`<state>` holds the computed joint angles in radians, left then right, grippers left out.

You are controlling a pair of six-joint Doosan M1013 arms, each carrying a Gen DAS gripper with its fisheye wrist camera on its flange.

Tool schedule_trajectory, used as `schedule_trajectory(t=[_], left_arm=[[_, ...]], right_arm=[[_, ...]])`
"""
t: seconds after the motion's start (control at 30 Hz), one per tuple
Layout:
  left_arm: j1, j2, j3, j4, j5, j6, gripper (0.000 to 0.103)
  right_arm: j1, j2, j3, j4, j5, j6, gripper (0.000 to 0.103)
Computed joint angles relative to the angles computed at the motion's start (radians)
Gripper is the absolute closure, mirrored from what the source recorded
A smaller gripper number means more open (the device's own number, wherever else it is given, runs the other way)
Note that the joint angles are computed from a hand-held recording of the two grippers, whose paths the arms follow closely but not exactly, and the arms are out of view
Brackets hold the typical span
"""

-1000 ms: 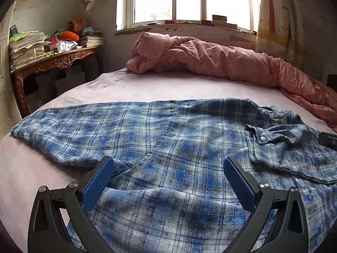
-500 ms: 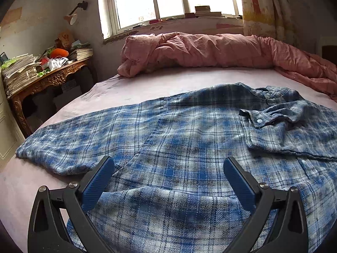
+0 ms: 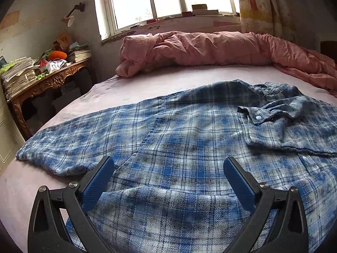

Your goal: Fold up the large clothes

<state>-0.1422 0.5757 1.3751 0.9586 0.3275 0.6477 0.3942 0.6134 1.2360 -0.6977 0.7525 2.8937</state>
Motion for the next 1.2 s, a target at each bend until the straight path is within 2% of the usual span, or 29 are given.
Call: schedule_trajectory(t=[0.07,0.17,0.2,0.3,0.4,0.5,0.67,0.77,0.87,0.97,1.0,1.03,1.07,1.13,1.17,1.2], left_arm=[[-0.001,0.000,0.000,0.001,0.001,0.000,0.000],[-0.001,0.000,0.000,0.001,0.001,-0.001,0.000],[-0.001,0.001,-0.001,-0.001,0.002,0.001,0.000],[-0.001,0.000,0.001,0.001,0.003,0.000,0.000],[-0.001,-0.002,0.004,0.011,-0.001,-0.011,0.000],[0.000,-0.002,0.004,0.004,0.001,-0.003,0.000],[0.000,0.000,0.000,-0.011,0.008,0.013,0.000],[0.000,0.001,-0.001,-0.015,0.009,0.016,0.000],[0.001,0.001,-0.001,-0.018,0.007,0.019,0.000],[0.003,-0.005,0.007,-0.007,-0.014,0.007,0.000],[0.006,-0.007,0.009,-0.037,-0.029,0.037,0.000],[0.008,-0.009,0.011,-0.058,-0.042,0.059,0.000],[0.008,-0.011,0.014,-0.049,-0.046,0.051,0.000],[0.007,-0.014,0.018,-0.017,-0.049,0.025,0.000],[0.006,-0.015,0.020,-0.009,-0.052,0.018,0.000],[0.006,-0.016,0.021,0.004,-0.053,0.005,0.000]], right_arm=[[-0.022,-0.016,0.044,0.059,-0.128,-0.007,0.071],[-0.043,-0.013,0.065,0.195,-0.247,-0.097,0.079],[-0.049,-0.006,0.063,0.257,-0.265,-0.152,0.080],[-0.053,0.022,0.025,0.312,-0.216,-0.216,0.081],[-0.046,0.028,0.023,0.236,-0.190,-0.124,0.098],[-0.046,0.013,0.048,0.168,-0.201,-0.004,0.099],[-0.061,0.025,0.033,0.293,-0.156,-0.089,0.099],[-0.049,0.035,-0.001,0.275,-0.082,-0.106,0.099],[-0.024,0.041,-0.039,0.179,0.007,-0.059,0.099],[0.006,0.050,-0.081,0.068,0.117,-0.022,0.095],[0.018,0.047,-0.086,0.024,0.128,-0.007,0.095],[0.025,0.042,-0.085,0.004,0.117,0.004,0.089],[0.030,0.036,-0.082,-0.003,0.100,0.009,0.077],[0.045,0.032,-0.084,-0.034,0.060,0.015,0.062],[0.051,0.033,-0.089,-0.052,0.056,0.013,0.056],[0.061,0.042,-0.103,-0.077,0.061,0.002,0.056]])
